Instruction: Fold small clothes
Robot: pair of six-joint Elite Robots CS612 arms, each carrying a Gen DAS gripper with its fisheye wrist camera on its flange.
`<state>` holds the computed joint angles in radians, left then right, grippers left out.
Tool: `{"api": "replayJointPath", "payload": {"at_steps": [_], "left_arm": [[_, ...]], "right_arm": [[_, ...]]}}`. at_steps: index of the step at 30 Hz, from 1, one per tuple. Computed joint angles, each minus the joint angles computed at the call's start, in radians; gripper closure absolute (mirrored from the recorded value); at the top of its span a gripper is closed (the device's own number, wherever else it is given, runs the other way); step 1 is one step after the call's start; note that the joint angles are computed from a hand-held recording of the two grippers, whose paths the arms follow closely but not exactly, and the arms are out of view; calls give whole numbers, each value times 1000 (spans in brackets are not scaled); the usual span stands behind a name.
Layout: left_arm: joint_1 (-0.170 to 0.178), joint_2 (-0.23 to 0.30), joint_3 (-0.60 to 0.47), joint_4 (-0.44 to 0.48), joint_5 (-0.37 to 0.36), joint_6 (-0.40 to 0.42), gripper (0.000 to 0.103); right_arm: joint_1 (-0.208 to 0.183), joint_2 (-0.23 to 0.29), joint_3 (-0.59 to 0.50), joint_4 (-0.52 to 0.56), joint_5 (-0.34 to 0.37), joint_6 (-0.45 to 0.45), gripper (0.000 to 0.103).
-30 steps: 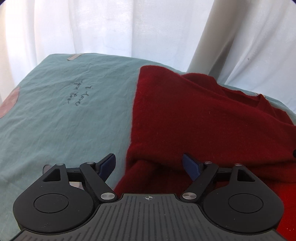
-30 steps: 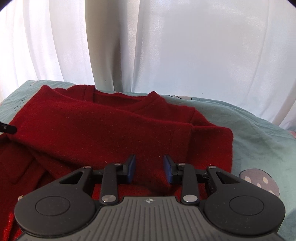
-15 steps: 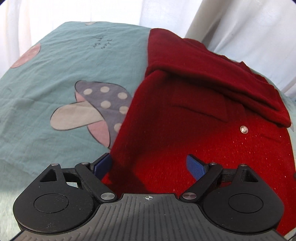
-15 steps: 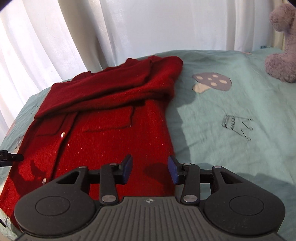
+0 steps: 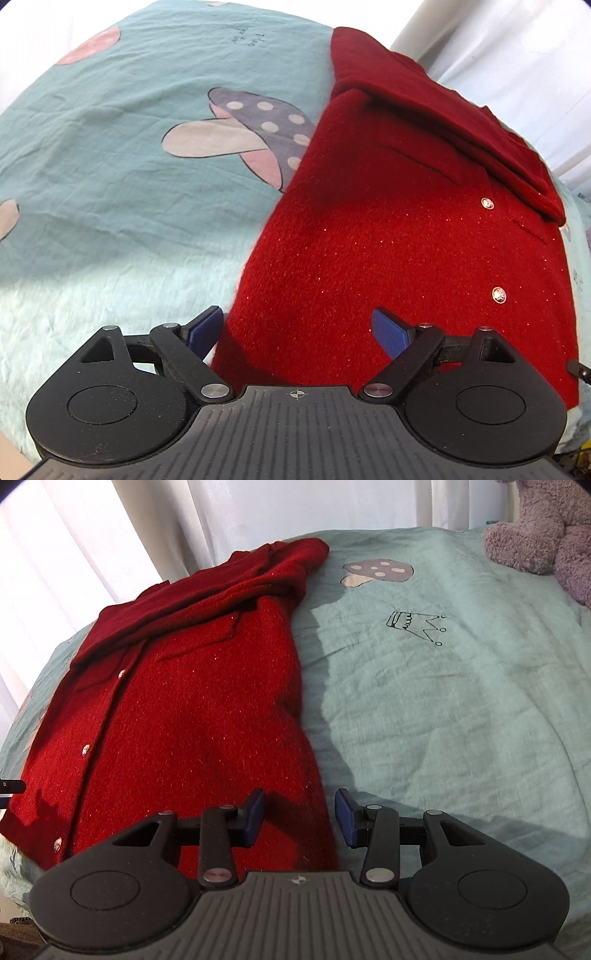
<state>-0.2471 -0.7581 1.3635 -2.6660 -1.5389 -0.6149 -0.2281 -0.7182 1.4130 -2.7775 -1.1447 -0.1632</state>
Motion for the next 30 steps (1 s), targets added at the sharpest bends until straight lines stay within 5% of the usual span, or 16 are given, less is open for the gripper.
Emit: {"api": "replayJointPath", "payload": {"at_steps": [2,6,9,18,22,25,30], "left_arm": [[3,-6,14,-16,-10,-3,20],[13,-16,23,-11,-34,-5,37],[25,-15,23,-15,-87,-14,46],[63,1,-3,24,-294,49,43],[72,8,-35,100,-336,90,90],[88,11,-30,35,-424,58,92],[99,26,-46,-135,-473,-51,93]], "right_arm": [[-4,-2,7,-3,16,-9,63],[-12,-3,9,15,57,-21,82],[-15,-3,8,22,65,-34,83],[-33,-9,0,123,142,-85,75],[-38,-8,-10,155,181,-91,90],[-50,-2,-18,149,260,-55,92],[-63,21,-49,66,377,80,93]]}}
